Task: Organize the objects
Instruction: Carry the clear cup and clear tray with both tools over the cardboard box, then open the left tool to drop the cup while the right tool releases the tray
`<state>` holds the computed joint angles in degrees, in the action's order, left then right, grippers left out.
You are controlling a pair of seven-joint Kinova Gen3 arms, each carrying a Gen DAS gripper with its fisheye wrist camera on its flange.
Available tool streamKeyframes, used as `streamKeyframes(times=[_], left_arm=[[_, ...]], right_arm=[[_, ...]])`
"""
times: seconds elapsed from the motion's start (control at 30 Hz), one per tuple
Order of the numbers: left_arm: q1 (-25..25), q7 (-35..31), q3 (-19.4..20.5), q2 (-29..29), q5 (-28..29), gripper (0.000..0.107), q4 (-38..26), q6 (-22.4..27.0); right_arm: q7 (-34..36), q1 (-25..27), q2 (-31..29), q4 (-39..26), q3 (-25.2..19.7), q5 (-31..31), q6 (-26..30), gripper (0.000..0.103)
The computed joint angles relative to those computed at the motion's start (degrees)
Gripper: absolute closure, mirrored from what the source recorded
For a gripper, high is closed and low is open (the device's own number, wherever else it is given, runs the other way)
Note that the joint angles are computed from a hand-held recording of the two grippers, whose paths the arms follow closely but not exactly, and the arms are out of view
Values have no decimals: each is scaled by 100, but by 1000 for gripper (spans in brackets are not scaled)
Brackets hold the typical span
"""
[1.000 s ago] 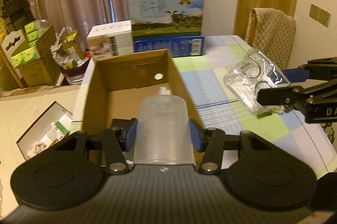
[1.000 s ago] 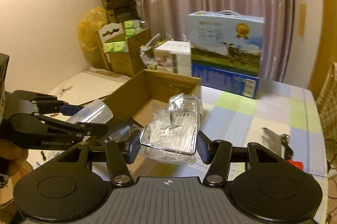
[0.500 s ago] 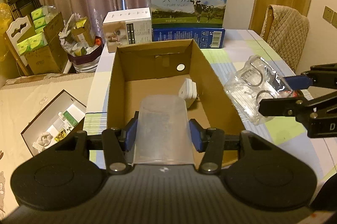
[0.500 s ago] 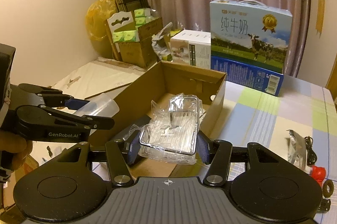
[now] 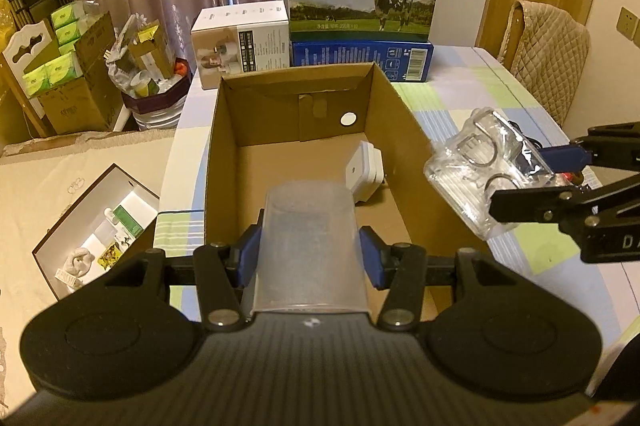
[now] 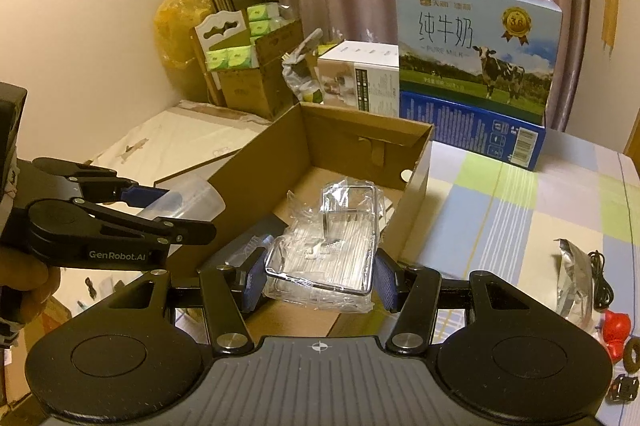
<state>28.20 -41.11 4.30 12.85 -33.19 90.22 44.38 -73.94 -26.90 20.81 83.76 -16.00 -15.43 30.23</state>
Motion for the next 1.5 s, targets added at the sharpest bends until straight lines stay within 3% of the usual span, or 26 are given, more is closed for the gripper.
streamKeyframes(times=[0.13,0.2,0.8,1.0,1.5], left_arm=[[-66,-67,-29,78,48,59,-43,-37],[-53,-29,-63,100,22,47,-49,-72],[-80,428,-60,-141,-312,46,253,-73],[-115,533,-5,-196,-379,45,321,-62],[25,924,157,-294,-511,42,436,109]], right_arm=[[-36,-17,86,-102,27,16,49,51],[-43,-20,109,-116,23,17,59,51],[-92,-29,238,-182,-70,-142,-29,51],[120,261,225,-21,-337,-545,-336,50],[-187,281,-199,416,-140,-444,-407,50]])
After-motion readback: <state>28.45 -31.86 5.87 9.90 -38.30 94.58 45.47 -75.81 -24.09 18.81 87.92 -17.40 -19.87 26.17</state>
